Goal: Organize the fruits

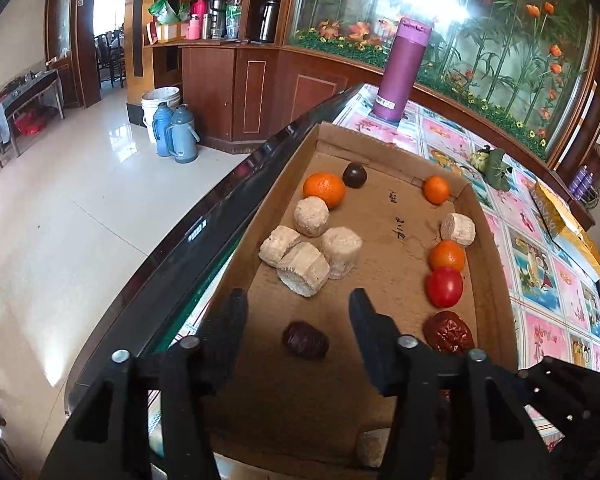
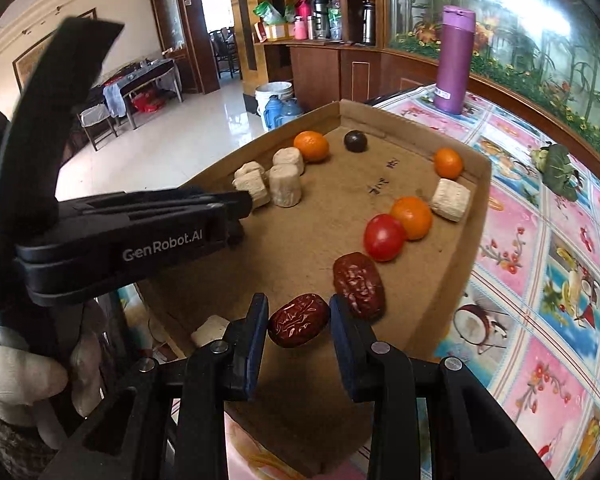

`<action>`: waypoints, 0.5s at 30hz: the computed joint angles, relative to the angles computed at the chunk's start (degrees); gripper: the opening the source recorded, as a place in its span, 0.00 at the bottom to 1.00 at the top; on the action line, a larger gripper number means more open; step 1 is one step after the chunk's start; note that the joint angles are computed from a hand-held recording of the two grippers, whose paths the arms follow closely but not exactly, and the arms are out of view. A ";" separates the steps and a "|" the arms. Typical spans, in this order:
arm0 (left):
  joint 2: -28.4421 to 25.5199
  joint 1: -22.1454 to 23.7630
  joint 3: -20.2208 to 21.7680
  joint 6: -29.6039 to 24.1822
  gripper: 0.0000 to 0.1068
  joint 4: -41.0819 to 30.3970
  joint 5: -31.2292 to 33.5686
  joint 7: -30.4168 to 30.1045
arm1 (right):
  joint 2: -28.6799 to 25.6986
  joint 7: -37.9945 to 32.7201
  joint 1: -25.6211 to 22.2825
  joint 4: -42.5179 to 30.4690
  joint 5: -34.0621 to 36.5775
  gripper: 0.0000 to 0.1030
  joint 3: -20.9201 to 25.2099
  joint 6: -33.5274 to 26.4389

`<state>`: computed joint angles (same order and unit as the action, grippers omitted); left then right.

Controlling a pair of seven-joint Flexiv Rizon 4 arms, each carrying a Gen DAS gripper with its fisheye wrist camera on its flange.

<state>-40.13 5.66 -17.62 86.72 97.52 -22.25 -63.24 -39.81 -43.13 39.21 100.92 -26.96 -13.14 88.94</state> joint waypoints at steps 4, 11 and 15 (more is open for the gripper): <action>1.01 1.11 -1.46 1.61 0.53 1.33 -0.17 0.06 | -0.31 0.50 0.62 0.05 0.21 0.56 -0.98 0.98; 2.98 -5.28 6.24 6.28 0.61 1.78 2.24 -5.15 | 1.68 3.20 12.88 7.28 6.13 0.65 -15.87 8.76; 4.37 -12.77 14.85 13.56 0.81 2.75 4.92 -10.76 | 2.15 4.12 20.89 12.48 13.67 0.68 -25.07 12.26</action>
